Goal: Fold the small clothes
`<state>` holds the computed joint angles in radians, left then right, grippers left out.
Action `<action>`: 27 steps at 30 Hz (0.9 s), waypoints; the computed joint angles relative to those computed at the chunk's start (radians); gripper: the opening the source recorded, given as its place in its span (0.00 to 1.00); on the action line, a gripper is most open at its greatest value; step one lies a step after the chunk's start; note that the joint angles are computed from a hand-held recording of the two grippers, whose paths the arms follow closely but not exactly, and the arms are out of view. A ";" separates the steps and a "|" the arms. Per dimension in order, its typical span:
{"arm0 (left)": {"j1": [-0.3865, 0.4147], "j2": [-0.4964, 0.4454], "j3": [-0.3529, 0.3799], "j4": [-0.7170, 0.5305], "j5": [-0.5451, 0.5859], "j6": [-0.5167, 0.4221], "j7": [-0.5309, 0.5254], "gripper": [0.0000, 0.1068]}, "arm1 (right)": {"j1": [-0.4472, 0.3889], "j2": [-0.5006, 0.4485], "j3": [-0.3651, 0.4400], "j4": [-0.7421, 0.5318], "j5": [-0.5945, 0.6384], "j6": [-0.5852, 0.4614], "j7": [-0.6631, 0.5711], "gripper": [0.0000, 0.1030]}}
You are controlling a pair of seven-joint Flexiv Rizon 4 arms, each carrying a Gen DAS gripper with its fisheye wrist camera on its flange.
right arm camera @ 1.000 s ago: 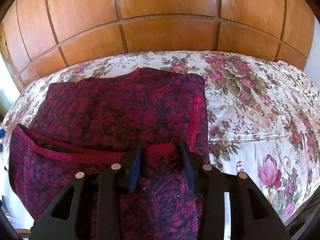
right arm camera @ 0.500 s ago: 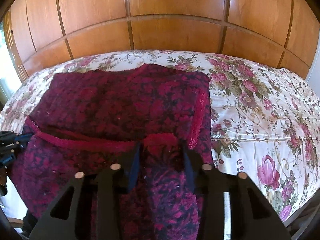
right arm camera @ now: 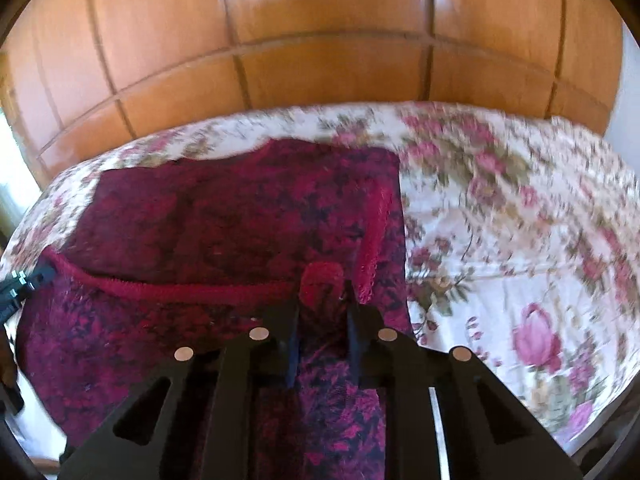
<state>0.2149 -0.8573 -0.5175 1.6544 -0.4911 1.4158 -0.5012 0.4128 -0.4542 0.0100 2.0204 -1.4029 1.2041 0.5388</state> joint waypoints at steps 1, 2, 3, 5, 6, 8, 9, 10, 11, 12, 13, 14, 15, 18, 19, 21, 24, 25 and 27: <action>-0.033 -0.008 0.042 -0.024 0.006 -0.023 -0.027 0.00 | -0.001 -0.003 -0.002 -0.002 -0.005 0.003 0.011 0.20; -0.041 -0.009 0.051 -0.027 0.006 -0.022 -0.032 0.00 | -0.001 -0.003 0.000 -0.002 0.002 0.000 0.003 0.21; -0.041 -0.004 0.052 -0.023 0.005 -0.021 -0.034 0.00 | 0.002 -0.001 0.003 -0.001 0.010 -0.007 -0.009 0.22; -0.011 0.007 0.020 -0.003 -0.003 -0.026 -0.014 0.00 | 0.001 0.003 0.003 0.003 0.006 0.000 -0.019 0.28; 0.022 0.015 -0.019 0.020 -0.014 -0.014 0.011 0.00 | -0.001 0.008 0.003 0.008 -0.001 0.006 -0.019 0.31; 0.054 0.029 -0.048 0.046 -0.022 -0.005 0.033 0.00 | -0.002 0.016 0.004 0.016 -0.011 0.010 -0.009 0.45; 0.071 0.036 -0.062 0.060 -0.028 -0.002 0.042 0.00 | -0.006 0.025 0.004 0.025 -0.027 0.018 0.009 0.46; 0.085 0.040 -0.074 0.068 -0.034 -0.002 0.049 0.02 | -0.010 0.027 0.006 0.028 -0.034 0.021 0.016 0.49; 0.103 0.046 -0.089 0.075 -0.041 -0.010 0.059 0.15 | -0.013 0.033 0.010 0.033 -0.039 0.022 0.022 0.50; 0.121 0.049 -0.105 0.082 -0.050 -0.026 0.070 0.29 | -0.015 0.038 0.015 0.040 -0.041 0.020 0.024 0.51; 0.143 0.053 -0.128 0.092 -0.064 -0.045 0.087 0.34 | -0.017 0.042 0.020 0.045 -0.039 0.021 0.022 0.53; 0.173 0.056 -0.161 0.107 -0.083 -0.057 0.116 0.44 | -0.017 0.047 0.026 0.051 -0.034 0.018 0.017 0.54; 0.189 0.058 -0.187 0.123 -0.098 -0.043 0.147 0.48 | -0.016 0.054 0.032 0.060 -0.026 0.012 0.009 0.55; 0.208 0.072 -0.214 0.157 -0.104 -0.021 0.196 0.48 | -0.014 0.073 0.042 0.085 -0.016 0.003 0.011 0.58; 0.221 0.075 -0.225 0.163 -0.106 -0.038 0.214 0.49 | -0.014 0.077 0.045 0.091 -0.016 0.000 0.017 0.59; 0.211 0.074 -0.219 0.174 -0.106 0.013 0.238 0.54 | -0.013 0.080 0.049 0.099 -0.009 -0.005 0.020 0.59; 0.244 0.089 -0.232 0.177 -0.131 -0.052 0.221 0.54 | -0.010 0.078 0.051 0.100 0.000 -0.004 0.012 0.59; 0.264 0.093 -0.247 0.178 -0.156 -0.082 0.226 0.54 | -0.010 0.079 0.049 0.100 -0.010 0.002 0.021 0.59; 0.277 0.095 -0.250 0.171 -0.198 -0.114 0.234 0.54 | -0.015 0.073 0.046 0.097 -0.032 0.023 0.037 0.59</action>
<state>0.4920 -0.7627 -0.7673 1.8251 -0.6891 1.3015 -0.2667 0.3980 -0.3810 0.0560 2.1172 -1.4351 1.2275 0.5757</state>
